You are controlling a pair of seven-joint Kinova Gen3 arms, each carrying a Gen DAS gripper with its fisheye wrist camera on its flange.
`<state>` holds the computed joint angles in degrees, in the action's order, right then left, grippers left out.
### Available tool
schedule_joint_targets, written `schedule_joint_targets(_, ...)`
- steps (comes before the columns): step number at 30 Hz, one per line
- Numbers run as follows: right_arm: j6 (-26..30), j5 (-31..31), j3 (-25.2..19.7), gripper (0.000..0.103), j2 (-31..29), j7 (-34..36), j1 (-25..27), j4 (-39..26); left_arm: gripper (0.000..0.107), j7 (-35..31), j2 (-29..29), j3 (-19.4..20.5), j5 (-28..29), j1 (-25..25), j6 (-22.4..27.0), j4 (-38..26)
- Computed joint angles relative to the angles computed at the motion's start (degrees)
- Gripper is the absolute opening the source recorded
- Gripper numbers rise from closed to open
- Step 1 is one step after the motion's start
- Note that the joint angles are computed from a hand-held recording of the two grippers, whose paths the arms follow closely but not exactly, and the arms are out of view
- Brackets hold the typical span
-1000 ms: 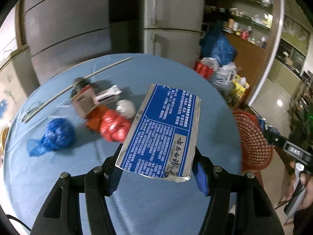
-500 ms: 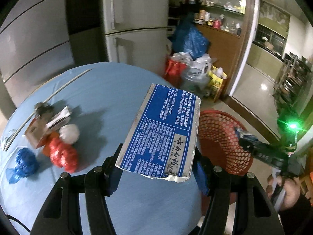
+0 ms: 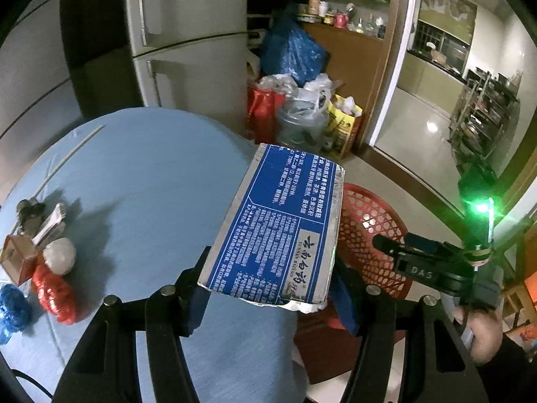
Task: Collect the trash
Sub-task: 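Carry the carton to the red mesh basket and open the right tool, then grasp the red plastic bag with the right tool while the left tool grasps the blue bag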
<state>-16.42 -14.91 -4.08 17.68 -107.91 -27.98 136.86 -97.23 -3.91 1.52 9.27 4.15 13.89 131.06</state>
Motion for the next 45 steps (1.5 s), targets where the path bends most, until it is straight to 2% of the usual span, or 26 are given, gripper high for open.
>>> schedule_joint_targets(3, -1.3, -1.9, 1.0, 0.080, -2.1, -0.1, -0.6, 2.2, 0.065, -2.3, 2.6, 0.3, 2.5, 1.1, 0.4, -1.7)
schedule_joint_targets(5, -1.8, -2.3, 0.9, 0.080, -3.3, -0.3, 0.0, 3.4, 0.065, -1.7, 4.1, 1.3, 2.0, 1.2, 0.7, -2.8)
schedule_joint_targets(10, -2.1, -5.4, 1.7, 0.080, -6.3, 0.8, 0.5, 5.6, 0.072, -7.1, 9.5, 5.1, 6.4, 1.0, 1.9, -6.6)
schedule_joint_targets(11, -2.1, -6.3, 1.8, 0.080, -7.0, 1.1, 0.6, 6.0, 0.074, -7.4, 10.9, 6.3, 6.6, 0.6, 2.8, -7.8)
schedule_joint_targets(13, -1.8, -7.9, 2.0, 0.080, -8.0, 2.0, 0.7, 6.4, 0.076, -5.1, 12.4, 5.5, 4.5, 2.3, 3.8, -9.4)
schedule_joint_targets(15, -1.5, -11.1, 2.8, 0.080, -9.1, 4.6, -0.2, 6.6, 0.076, -4.7, 12.3, 5.0, 4.2, 2.8, 3.8, -9.3)
schedule_joint_targets(16, -1.4, -12.5, 2.9, 0.080, -9.6, 5.8, -0.5, 6.7, 0.076, -5.9, 11.8, 5.7, 5.4, 1.4, 3.8, -8.9)
schedule_joint_targets(18, -1.0, -14.9, 2.6, 0.080, -10.3, 8.0, -0.8, 6.5, 0.076, -10.3, 10.2, 7.3, 9.9, -2.4, 4.0, -7.6)
schedule_joint_targets(22, -0.8, -18.4, 1.2, 0.080, -10.5, 11.3, -2.0, 5.5, 0.076, -18.7, 5.9, 4.4, 19.2, -6.4, 4.4, -4.2)
schedule_joint_targets(23, -0.5, -19.0, 0.7, 0.080, -10.4, 12.1, -2.6, 4.8, 0.076, -21.0, 4.7, 3.2, 21.5, -7.2, 4.7, -3.2)
schedule_joint_targets(27, 0.7, -24.1, 0.8, 0.080, -9.5, 18.1, -7.2, 2.0, 0.076, -29.2, -0.4, -6.2, 27.9, -7.4, 4.3, 2.2)
schedule_joint_targets(31, 2.1, -30.3, 1.7, 0.080, -8.2, 25.6, -13.9, -2.0, 0.076, -31.0, -5.5, -16.2, 26.5, -8.2, 3.0, 7.4)
schedule_joint_targets(34, 4.0, -32.0, 2.0, 0.080, -6.7, 29.5, -18.1, -5.6, 0.076, -37.4, -7.6, -24.2, 29.1, -10.8, 2.9, 9.9)
schedule_joint_targets(36, 5.7, -33.1, 3.8, 0.080, -5.6, 32.7, -22.7, -8.5, 0.076, -42.1, -8.9, -29.5, 31.0, -12.7, 2.9, 11.3)
schedule_joint_targets(38, 8.3, -31.0, 3.4, 0.080, -3.9, 33.7, -25.0, -12.3, 0.076, -46.7, -10.0, -34.8, 32.6, -14.5, 2.8, 12.2)
schedule_joint_targets(40, 10.6, -27.2, 1.2, 0.080, -2.0, 32.9, -24.9, -15.9, 0.076, -51.4, -10.2, -40.1, 34.7, -15.3, 2.9, 12.7)
schedule_joint_targets(42, 13.2, -23.4, -0.8, 0.080, 0.9, 32.4, -25.4, -20.8, 0.076, -56.0, -9.7, -45.4, 36.7, -17.0, 5.2, 11.9)
schedule_joint_targets(45, 17.9, -20.2, 1.1, 0.080, 5.4, 32.1, -29.3, -28.4, 0.076, -63.0, -8.5, -53.4, 40.8, -17.6, 7.3, 11.0)
